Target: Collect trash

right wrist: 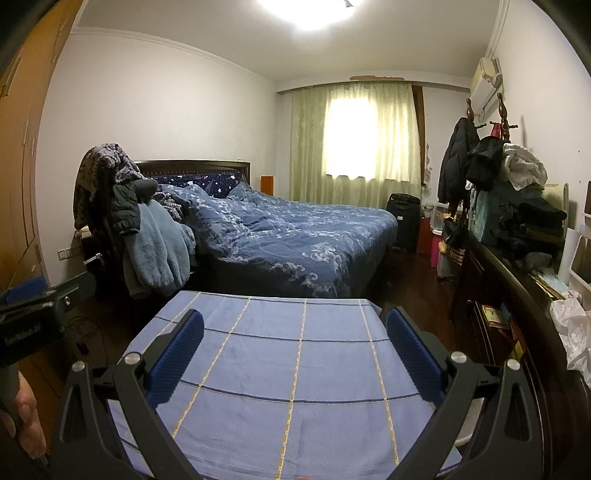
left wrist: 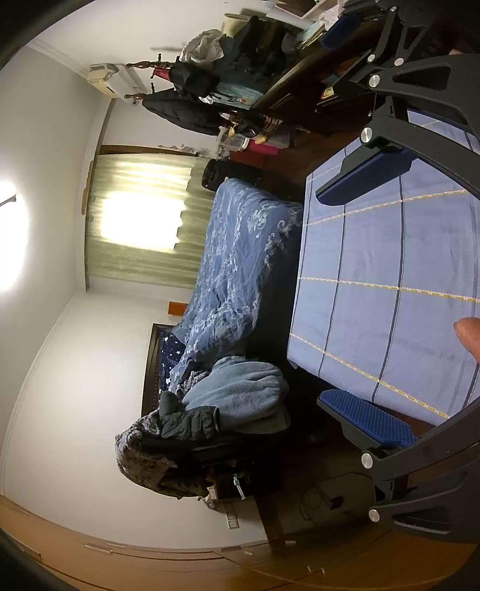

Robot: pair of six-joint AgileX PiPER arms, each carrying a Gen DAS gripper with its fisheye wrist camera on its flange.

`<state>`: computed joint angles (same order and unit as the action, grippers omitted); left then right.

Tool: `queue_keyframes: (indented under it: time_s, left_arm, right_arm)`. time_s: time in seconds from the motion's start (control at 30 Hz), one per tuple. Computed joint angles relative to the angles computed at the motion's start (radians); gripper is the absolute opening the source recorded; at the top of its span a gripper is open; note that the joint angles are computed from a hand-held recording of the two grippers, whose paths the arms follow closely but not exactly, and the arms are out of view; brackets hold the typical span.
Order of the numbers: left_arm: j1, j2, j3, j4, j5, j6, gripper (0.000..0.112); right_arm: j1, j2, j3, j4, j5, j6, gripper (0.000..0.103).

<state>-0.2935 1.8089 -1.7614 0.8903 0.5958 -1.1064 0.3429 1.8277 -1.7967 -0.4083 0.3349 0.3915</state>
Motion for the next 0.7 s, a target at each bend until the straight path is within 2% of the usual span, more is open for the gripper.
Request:
queue_keyframes:
  time_s: [0.7]
  left_arm:
    - [0.012,0.033,-0.039,-0.057,0.003,0.08,0.099]
  right_arm:
    - [-0.016,0.02,-0.001,0.054,0.0,-0.056,0.1]
